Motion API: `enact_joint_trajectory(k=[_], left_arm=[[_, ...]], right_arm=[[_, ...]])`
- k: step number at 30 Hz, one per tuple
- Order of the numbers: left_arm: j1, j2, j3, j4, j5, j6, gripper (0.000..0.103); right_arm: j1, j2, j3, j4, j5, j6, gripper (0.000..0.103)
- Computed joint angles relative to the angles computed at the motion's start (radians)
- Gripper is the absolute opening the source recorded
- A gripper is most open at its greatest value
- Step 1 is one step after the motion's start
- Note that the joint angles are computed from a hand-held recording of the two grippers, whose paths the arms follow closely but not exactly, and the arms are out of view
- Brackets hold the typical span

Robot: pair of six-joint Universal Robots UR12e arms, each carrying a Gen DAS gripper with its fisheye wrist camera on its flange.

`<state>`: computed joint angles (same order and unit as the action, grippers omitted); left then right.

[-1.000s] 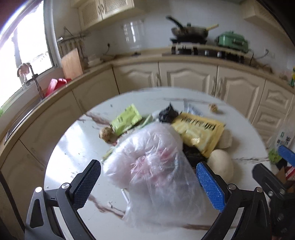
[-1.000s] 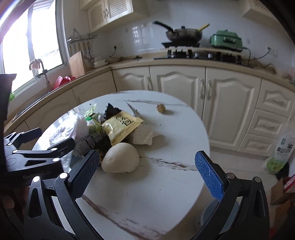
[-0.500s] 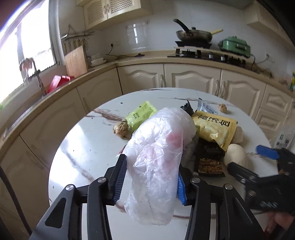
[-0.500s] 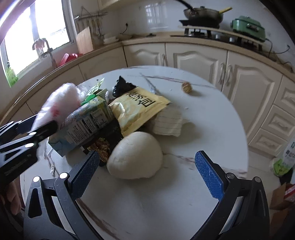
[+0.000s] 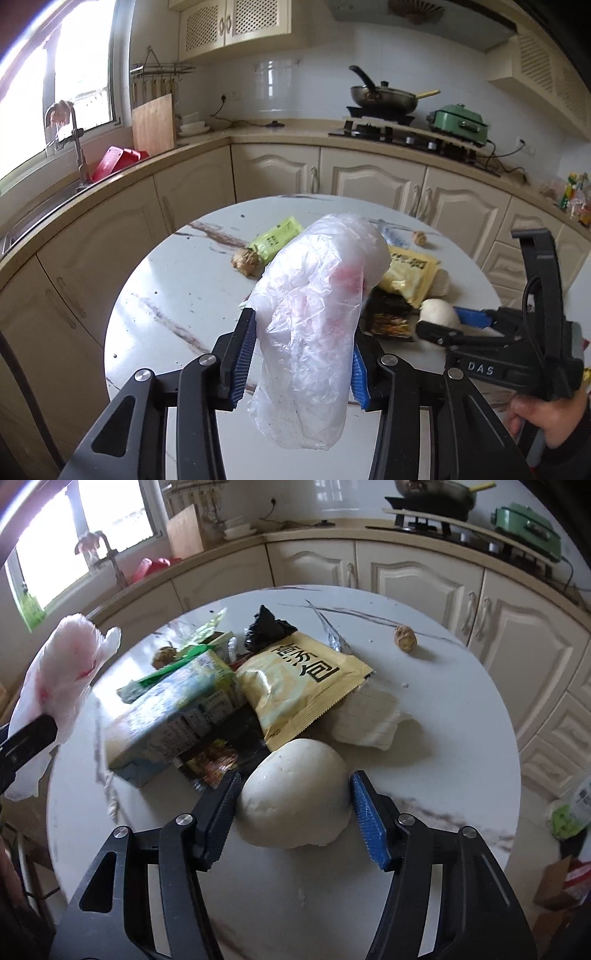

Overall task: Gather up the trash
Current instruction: 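Carry the plastic bag with the left tool to the blue bin and release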

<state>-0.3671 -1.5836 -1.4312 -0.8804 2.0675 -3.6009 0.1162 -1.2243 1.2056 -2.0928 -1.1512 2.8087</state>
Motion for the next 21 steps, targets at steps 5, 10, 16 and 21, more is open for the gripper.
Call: enact_joint_trajectory(k=[5, 10, 16, 21], left_arm=[[-0.045, -0.003, 0.013, 0.012, 0.021, 0.009, 0.041], [-0.105, -0.042, 0.063, 0.024, 0.018, 0.054, 0.041], [-0.174, -0.142, 0.161, 0.042, -0.082, 0.134, 0.041], [-0.198, -0.230, 0.234, 0.026, -0.235, 0.176, 0.041]], right_arm=[[-0.042, -0.050, 0.065, -0.034, 0.097, 0.019, 0.057], [-0.111, -0.119, 0.146, -0.100, 0.155, 0.059, 0.057], [-0.220, -0.197, 0.232, -0.165, 0.074, 0.096, 0.057], [-0.291, -0.182, 0.250, -0.121, 0.006, 0.110, 0.058]])
